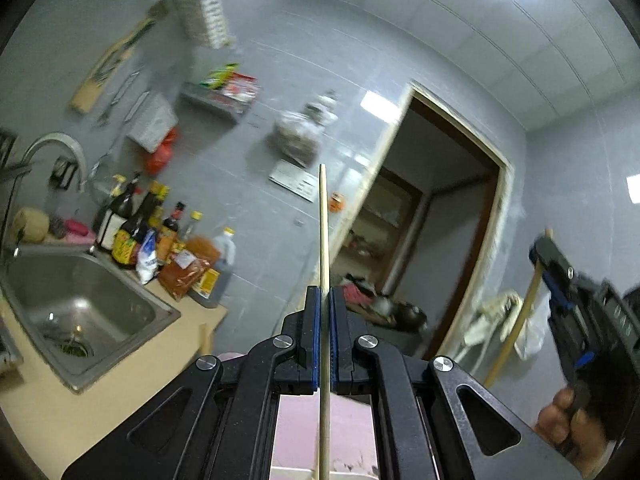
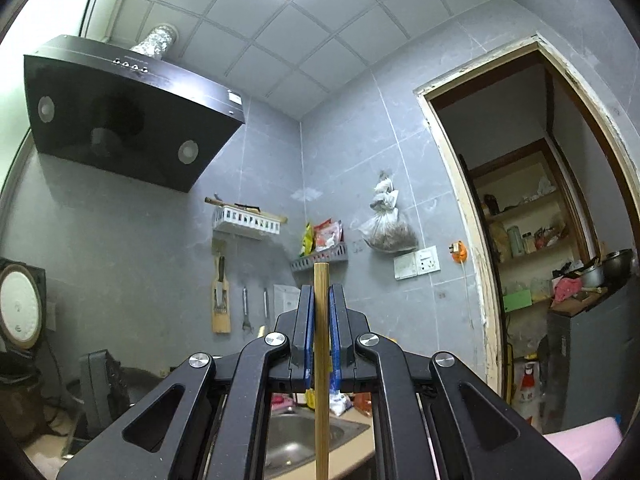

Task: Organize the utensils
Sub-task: 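Lift both chopsticks and carry them toward the white caddy, then lower both chopsticks into the caddy and open both grippers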

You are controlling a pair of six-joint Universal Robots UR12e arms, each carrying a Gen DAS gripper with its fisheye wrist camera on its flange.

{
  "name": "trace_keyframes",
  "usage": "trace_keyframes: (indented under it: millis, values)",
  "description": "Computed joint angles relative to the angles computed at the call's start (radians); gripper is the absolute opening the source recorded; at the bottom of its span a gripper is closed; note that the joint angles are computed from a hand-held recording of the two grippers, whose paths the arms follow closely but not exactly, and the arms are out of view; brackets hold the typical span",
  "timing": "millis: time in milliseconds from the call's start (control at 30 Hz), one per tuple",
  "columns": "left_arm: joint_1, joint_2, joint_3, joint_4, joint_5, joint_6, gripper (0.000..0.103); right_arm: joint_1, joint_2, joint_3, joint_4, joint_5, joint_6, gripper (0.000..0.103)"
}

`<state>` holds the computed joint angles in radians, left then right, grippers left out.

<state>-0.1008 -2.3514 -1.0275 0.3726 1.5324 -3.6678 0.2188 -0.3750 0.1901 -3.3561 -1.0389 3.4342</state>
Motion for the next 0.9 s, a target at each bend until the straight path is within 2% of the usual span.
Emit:
trace_keyframes:
  millis: [67, 133, 267, 567, 767, 900]
  values:
    - [0.005, -0.005, -0.008, 0.003, 0.016, -0.020, 0.002, 0.007, 0.048, -0.082, 0.051, -0.024, -0.002, 0.005]
    - [0.002, -0.008, -0.014, 0.006, 0.053, -0.006, 0.002, 0.011, 0.052, -0.077, 0.063, -0.038, -0.026, 0.005]
    - [-0.011, -0.022, -0.011, 0.004, 0.114, 0.015, 0.002, 0.013, 0.052, -0.051, 0.082, -0.046, -0.051, 0.005]
    - [-0.050, -0.058, 0.005, -0.014, 0.264, 0.135, 0.002, 0.009, 0.030, 0.030, 0.087, -0.018, -0.045, 0.005]
    - [-0.071, -0.069, 0.004, -0.016, 0.320, 0.223, 0.002, 0.009, 0.007, 0.088, 0.113, -0.001, -0.071, 0.005]
    - [-0.078, -0.071, 0.000, -0.026, 0.331, 0.257, 0.002, 0.012, 0.001, 0.106, 0.139, 0.003, -0.091, 0.005]
